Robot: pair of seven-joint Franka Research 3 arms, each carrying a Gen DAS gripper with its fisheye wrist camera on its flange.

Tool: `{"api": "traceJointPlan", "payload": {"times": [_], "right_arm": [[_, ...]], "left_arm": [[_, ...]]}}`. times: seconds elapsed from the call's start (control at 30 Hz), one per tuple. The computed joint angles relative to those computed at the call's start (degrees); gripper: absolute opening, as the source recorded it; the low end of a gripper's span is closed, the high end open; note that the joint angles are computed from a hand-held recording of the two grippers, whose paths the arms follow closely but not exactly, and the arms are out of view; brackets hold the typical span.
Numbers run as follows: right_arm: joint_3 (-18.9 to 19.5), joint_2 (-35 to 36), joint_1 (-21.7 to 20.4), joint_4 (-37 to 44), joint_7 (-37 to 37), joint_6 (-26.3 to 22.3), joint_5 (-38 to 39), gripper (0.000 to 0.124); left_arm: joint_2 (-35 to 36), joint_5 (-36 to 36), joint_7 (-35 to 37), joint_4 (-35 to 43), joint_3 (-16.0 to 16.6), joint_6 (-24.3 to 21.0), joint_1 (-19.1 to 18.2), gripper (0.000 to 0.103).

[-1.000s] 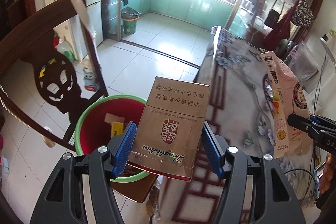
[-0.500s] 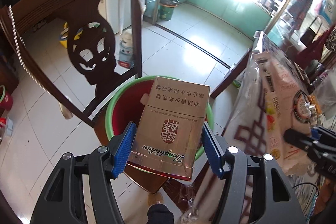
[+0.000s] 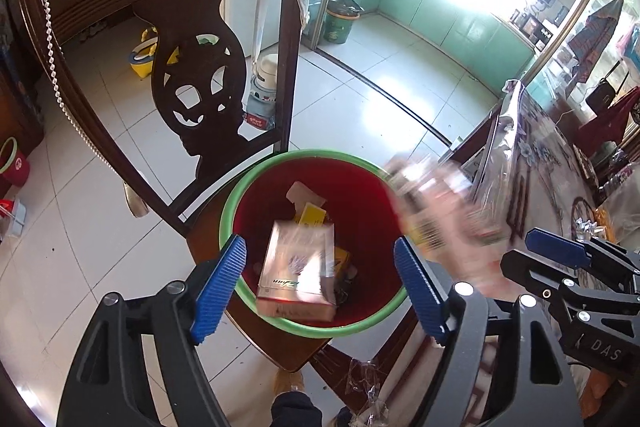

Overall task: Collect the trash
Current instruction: 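Open the left tool to drop the cigarette box while the right tool drops the milk carton, then move both open tools back over the trash on the table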

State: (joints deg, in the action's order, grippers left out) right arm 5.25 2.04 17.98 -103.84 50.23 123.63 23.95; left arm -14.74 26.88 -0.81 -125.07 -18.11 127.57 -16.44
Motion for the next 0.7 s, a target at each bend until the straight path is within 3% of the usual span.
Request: {"api": "traceJointPlan", "payload": {"times": [0.4, 0.7], "right_arm": [[-1.89, -2.82, -2.33, -2.14, -1.54, 1.05, 0.91, 0.055], [-7.37, -5.54, -10.55, -4.7, 3.27, 5.21, -2.93, 0.058]], "left_arm": [[4.87, 4.37, 2.99, 7.23, -1.22, -0.82, -1.18, 0.074], [18.39, 8.81, 11.83, 23.76, -0.93, 1.34, -5.95, 0.075]]}}
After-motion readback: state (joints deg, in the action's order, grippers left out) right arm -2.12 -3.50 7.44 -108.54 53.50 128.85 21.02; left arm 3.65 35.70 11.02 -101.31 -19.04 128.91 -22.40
